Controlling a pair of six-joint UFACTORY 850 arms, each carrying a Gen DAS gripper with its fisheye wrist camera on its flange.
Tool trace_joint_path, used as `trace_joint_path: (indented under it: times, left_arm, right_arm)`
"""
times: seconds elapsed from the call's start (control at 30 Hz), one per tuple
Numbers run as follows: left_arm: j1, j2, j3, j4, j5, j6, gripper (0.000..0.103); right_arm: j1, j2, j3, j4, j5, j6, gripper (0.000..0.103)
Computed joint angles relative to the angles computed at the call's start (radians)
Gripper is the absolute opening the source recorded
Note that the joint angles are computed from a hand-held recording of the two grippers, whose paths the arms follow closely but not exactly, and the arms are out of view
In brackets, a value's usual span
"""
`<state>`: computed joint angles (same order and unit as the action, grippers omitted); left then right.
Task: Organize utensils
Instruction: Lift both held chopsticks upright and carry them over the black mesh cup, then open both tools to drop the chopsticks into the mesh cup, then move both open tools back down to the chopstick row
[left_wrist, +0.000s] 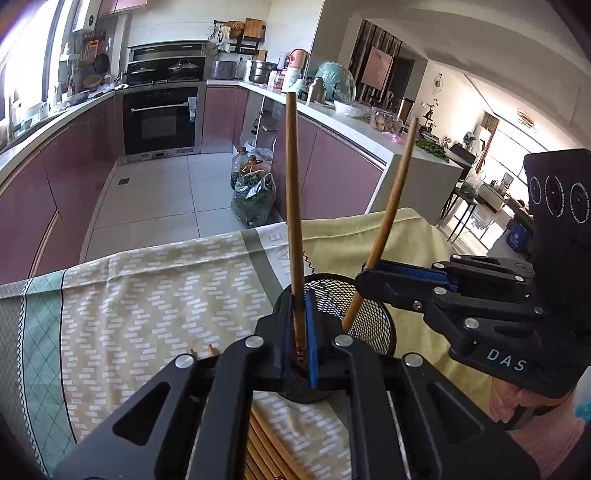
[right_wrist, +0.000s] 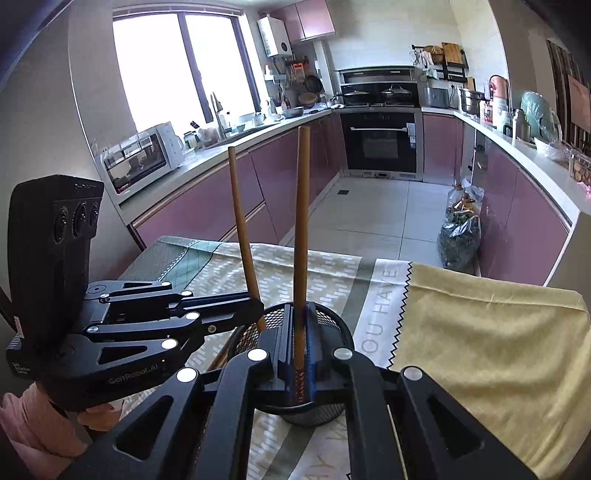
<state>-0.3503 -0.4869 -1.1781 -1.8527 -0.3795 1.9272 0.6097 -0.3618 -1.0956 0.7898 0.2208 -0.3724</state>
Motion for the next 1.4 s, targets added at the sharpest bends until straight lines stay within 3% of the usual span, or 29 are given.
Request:
trace_joint_path:
  times: [0.23,0.37,0.5,0.63,0.73,0.87,0.97,1.07,1.4]
  left_arm:
    - [0.009,-0.02,-0.013,-0.02,0.0,0.014,0.012]
    - [0.017,0.015,0.041,-0.183,-0.003,0.17,0.019]
    - [0.036,0.074,0.125,-0.405,-0.018,0.393,0.025]
    - [0.066,0.13,0.204,-0.538,-0.03,0.536,0.034]
    - [0.092,0.154,0.251,-0.574,-0.025,0.59,0.037]
    - [0.119,0.156,0.292,-0.566,-0.002,0.606,0.039]
    - [0.13,0.137,0.311,-0.529,0.015,0.582,0.04]
    - [0.132,0.118,0.327,-0.526,0.024,0.581,0.041]
    - [0.116,0.097,0.36,-0.577,0.03,0.647,0.048]
  right_arm:
    - [-0.003,-0.02,-0.009,0.045,0.017,-0.003,0.01]
    - [0.004,-0.012,0.009,0.02,0.055,0.032,0.024]
    - [0.018,0.021,0.053,-0.028,0.108,0.1,0.029]
    - [0.058,0.077,0.125,-0.118,0.195,0.178,0.05]
    - [0.097,0.105,0.163,-0.166,0.22,0.194,0.051]
    - [0.139,0.084,0.165,-0.202,0.18,0.206,0.054]
    - [0.158,0.027,0.135,-0.152,0.131,0.167,0.063]
    - [0.155,-0.032,0.101,-0.188,0.071,0.244,0.063]
    - [0.174,-0.105,0.056,0.116,0.047,0.024,0.064]
